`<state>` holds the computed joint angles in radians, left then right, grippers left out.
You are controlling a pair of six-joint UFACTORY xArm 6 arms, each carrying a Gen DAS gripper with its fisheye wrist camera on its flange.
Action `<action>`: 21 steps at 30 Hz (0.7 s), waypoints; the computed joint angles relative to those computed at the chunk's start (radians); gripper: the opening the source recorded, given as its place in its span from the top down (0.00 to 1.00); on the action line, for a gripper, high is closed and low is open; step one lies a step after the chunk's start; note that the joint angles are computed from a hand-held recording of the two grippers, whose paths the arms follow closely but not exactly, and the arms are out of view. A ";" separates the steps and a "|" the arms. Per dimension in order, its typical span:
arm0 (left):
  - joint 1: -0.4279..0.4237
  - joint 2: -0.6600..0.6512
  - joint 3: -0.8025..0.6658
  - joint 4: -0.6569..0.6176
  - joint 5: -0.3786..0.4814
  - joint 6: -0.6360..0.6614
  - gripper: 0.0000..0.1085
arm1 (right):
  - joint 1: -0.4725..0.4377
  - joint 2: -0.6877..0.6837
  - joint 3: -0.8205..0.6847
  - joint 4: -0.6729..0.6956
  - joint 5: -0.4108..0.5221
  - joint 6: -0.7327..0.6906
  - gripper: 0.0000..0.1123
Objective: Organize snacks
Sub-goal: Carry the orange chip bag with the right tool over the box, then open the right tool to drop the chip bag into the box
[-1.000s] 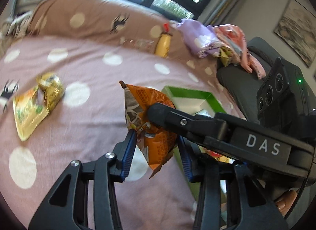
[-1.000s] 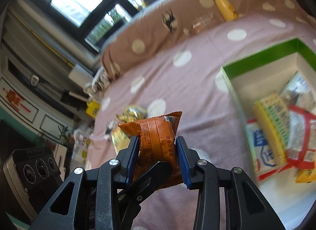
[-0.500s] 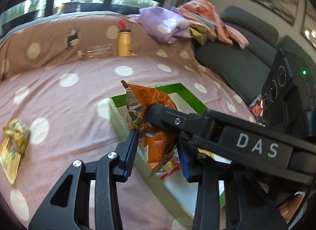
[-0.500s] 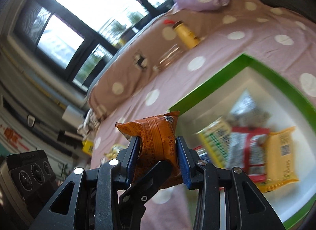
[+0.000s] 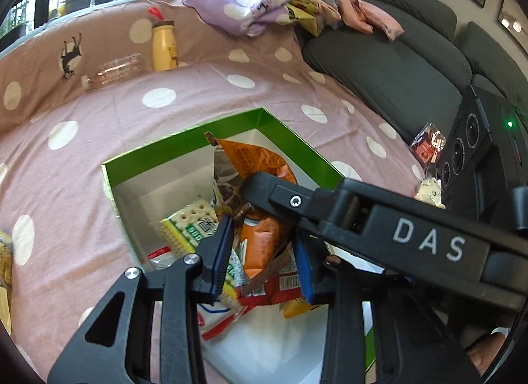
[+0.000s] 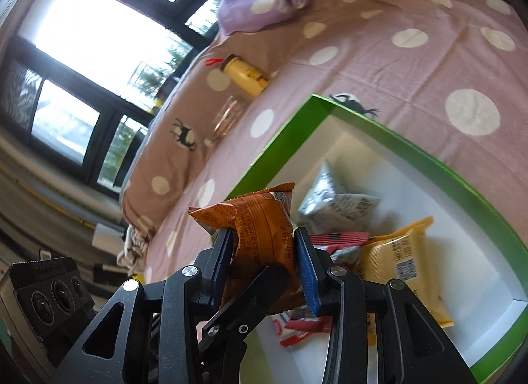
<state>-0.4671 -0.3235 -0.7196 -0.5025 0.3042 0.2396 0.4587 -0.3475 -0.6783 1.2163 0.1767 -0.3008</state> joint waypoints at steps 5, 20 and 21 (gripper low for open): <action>-0.005 0.034 -0.028 -0.028 0.027 0.022 0.68 | -0.019 0.011 0.005 -0.041 0.003 0.057 0.63; -0.002 0.066 -0.048 -0.015 0.080 -0.035 0.67 | -0.031 0.036 0.025 -0.346 -0.014 0.341 0.63; -0.005 0.064 -0.046 0.007 0.077 -0.052 0.67 | -0.031 0.037 0.025 -0.348 -0.016 0.344 0.63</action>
<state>-0.4717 -0.2590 -0.7654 -0.4955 0.3808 0.1873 0.4273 -0.3108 -0.6537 0.8686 0.1612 0.0430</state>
